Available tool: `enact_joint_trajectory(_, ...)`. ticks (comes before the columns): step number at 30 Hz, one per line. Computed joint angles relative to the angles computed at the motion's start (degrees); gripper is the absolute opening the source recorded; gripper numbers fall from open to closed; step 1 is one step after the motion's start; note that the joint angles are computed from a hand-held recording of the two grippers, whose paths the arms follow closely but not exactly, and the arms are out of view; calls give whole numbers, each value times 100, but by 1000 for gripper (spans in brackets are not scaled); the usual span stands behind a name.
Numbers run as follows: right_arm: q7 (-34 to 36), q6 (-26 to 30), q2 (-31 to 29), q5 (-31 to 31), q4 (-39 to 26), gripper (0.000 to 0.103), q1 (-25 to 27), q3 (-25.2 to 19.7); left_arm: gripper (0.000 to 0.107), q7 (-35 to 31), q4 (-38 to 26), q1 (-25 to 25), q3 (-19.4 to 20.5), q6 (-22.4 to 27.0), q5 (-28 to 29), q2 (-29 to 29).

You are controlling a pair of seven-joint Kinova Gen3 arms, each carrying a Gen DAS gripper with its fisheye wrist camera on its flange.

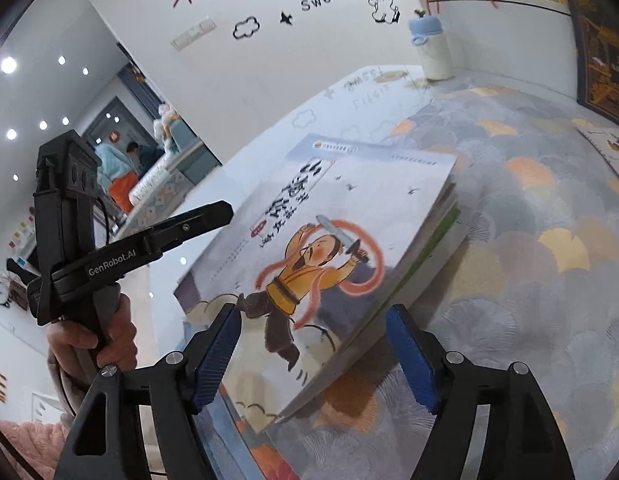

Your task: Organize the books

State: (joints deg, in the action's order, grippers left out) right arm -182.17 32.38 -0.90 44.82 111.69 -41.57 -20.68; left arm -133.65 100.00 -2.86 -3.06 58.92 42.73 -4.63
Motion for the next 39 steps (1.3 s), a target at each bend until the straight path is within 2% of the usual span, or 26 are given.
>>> enact_joint_trajectory(3, -249, -20, -384, 49, 308, 73, 145, -102, 49, 313, -187, 172, 203, 82, -103, -13)
enact_joint_trajectory(5, -258, -34, -689, -138, 511, 73, 602, -440, 49, 545, -281, 317, 327, 69, -196, -4)
enact_joint_trajectory(8, 83, -169, -1317, -793, 891, 73, 1301, -767, 49, 1092, -477, 702, 599, -111, -427, 63)
enact_joint_trajectory(11, 496, -68, -2099, -1491, 1313, 73, 1496, -563, 49, 1791, -685, 1096, 979, -337, -708, 188)
enact_joint_trajectory(15, 1021, 474, -3161, -2106, 1770, 73, 1285, 210, 49, 2723, -995, 1862, 1387, -704, -1131, 561)
enact_joint_trajectory(16, 1055, 707, -3426, -2102, 1854, 73, 1239, 354, 49, 2956, -1154, 2127, 1427, -746, -1260, 735)
enact_joint_trajectory(19, 1044, 1405, -4223, -2093, 2075, 73, 1155, 901, 49, 3590, -1566, 2499, 1799, -856, -1658, 1166)
enact_joint_trajectory(21, 1319, 1871, -4754, -2133, 2165, 73, 1326, 1310, 49, 3955, -1896, 2901, 1921, -930, -1987, 1529)
enact_joint_trajectory(24, 1822, 2508, -5451, -1882, 2181, 73, 1347, 2092, 49, 4371, -2284, 3311, 2149, -1003, -2427, 1965)
enact_joint_trajectory(25, 1880, 2701, -5655, -1649, 2164, 73, 1317, 2357, 49, 4466, -2353, 3472, 2230, -1148, -2512, 2120)
enact_joint_trajectory(27, 2131, 2877, -5962, -1228, 2056, 73, 1151, 2888, 49, 4600, -2294, 3912, 2087, -1614, -2501, 2263)
enact_joint_trajectory(30, 2752, 2802, -6019, -538, 1807, 73, 1204, 3684, 49, 4965, -2351, 4412, 2024, -2080, -2906, 2479)
enact_joint_trajectory(33, 3041, 2747, -5931, 152, 1528, 73, 679, 4480, 49, 5524, -2520, 4970, 1834, -2373, -3530, 2698)
enact_joint_trajectory(35, 3085, 2728, -6018, 519, 1366, 73, 148, 5011, 63, 5990, -2488, 5341, 1531, -2638, -3854, 2738)
enact_joint_trajectory(37, 3350, 2596, -5977, 644, 1209, 73, -219, 5488, 67, 6202, -2622, 5330, 1577, -2563, -3932, 2865)
enact_joint_trajectory(39, 3813, 2219, -5616, 610, 1140, 73, -254, 5904, 67, 6376, -2714, 5317, 1600, -2456, -4071, 2969)
